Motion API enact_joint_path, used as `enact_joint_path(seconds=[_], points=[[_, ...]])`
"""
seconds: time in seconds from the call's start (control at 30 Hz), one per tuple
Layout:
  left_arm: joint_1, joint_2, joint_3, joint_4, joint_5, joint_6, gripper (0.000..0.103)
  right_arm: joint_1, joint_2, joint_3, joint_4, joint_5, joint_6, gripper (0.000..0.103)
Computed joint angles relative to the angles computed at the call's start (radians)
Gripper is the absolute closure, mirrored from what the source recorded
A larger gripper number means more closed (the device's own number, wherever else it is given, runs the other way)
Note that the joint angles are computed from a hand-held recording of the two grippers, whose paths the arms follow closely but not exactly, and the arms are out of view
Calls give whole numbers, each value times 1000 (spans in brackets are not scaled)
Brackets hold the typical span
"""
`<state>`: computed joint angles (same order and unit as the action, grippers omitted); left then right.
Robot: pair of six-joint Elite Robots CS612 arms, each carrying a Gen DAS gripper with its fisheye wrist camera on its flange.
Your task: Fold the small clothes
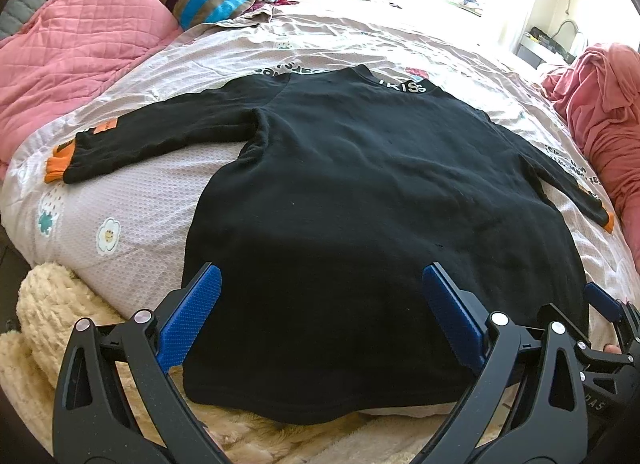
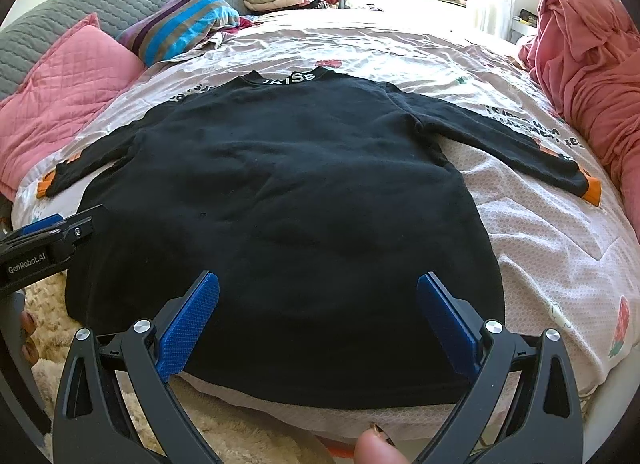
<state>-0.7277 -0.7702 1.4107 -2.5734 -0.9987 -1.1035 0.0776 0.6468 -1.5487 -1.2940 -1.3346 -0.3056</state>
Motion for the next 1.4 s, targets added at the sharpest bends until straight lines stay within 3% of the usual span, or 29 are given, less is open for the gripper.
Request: enact_joint_path(seconds=[1.4], points=[[2, 7, -16, 10, 23, 3, 8, 6, -9, 21, -20, 14, -1, 4]])
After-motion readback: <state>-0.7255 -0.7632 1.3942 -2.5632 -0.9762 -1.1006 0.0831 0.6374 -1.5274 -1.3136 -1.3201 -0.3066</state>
